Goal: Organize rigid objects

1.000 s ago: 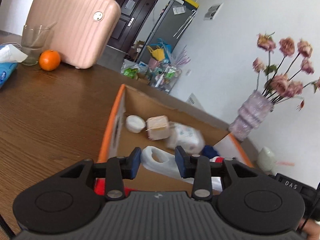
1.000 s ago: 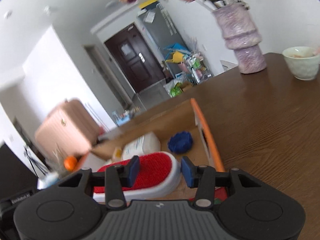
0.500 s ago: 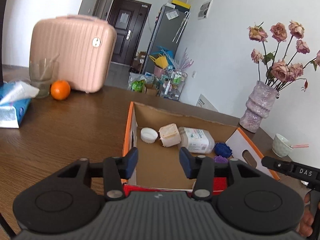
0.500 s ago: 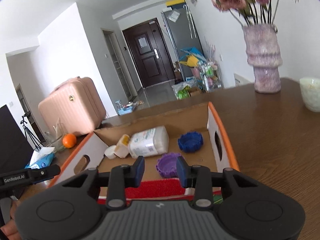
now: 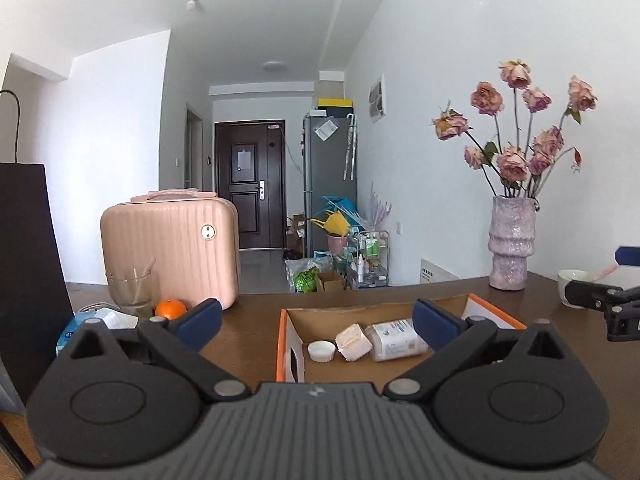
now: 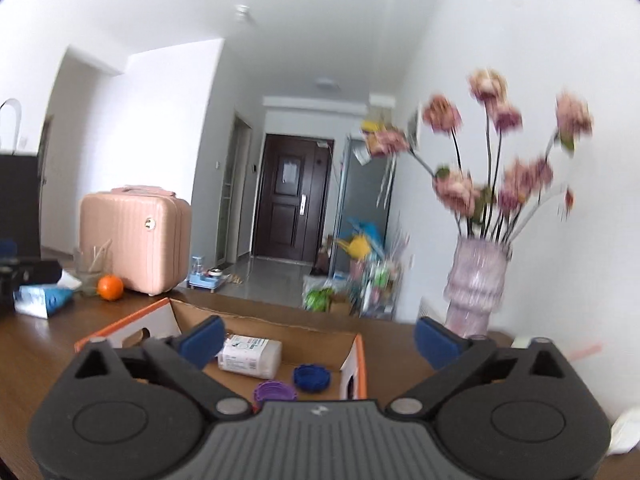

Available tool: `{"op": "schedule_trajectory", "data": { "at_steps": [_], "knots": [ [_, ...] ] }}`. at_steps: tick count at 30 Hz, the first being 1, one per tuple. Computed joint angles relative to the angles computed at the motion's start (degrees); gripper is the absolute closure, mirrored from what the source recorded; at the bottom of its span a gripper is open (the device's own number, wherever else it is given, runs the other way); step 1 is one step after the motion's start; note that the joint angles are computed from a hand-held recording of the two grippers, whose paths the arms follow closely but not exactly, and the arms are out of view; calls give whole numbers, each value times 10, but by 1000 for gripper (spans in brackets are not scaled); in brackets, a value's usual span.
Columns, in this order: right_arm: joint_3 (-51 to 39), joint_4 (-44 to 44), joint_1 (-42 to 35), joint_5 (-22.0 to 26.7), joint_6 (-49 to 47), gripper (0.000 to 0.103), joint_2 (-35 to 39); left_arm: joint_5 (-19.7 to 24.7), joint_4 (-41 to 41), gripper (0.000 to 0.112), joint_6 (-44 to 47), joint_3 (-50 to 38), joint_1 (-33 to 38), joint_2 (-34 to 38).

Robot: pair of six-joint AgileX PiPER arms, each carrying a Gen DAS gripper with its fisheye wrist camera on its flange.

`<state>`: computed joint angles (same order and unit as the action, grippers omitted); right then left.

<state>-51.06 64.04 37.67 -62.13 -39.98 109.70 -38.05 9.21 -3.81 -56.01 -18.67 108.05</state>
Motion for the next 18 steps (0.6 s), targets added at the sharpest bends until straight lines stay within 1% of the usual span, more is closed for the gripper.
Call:
{"op": "schedule_trajectory", "data": {
  "at_steps": [4, 6, 14, 16, 18],
  "knots": [
    [37, 9, 22, -3, 21, 0, -32, -31, 7, 9, 2, 50, -2, -30],
    [52, 19, 35, -12, 32, 0, -45, -39, 11, 9, -2, 67, -2, -43],
    [98, 70, 94, -52, 45, 0, -78, -56, 10, 9, -3, 136, -4, -94],
    [114, 84, 112, -60, 61, 0, -87, -51, 9, 9, -13, 168, -2, -115],
    [137, 106, 142, -72, 84, 0, -95, -66, 13, 9, -21, 217, 4, -136]
  ]
}}
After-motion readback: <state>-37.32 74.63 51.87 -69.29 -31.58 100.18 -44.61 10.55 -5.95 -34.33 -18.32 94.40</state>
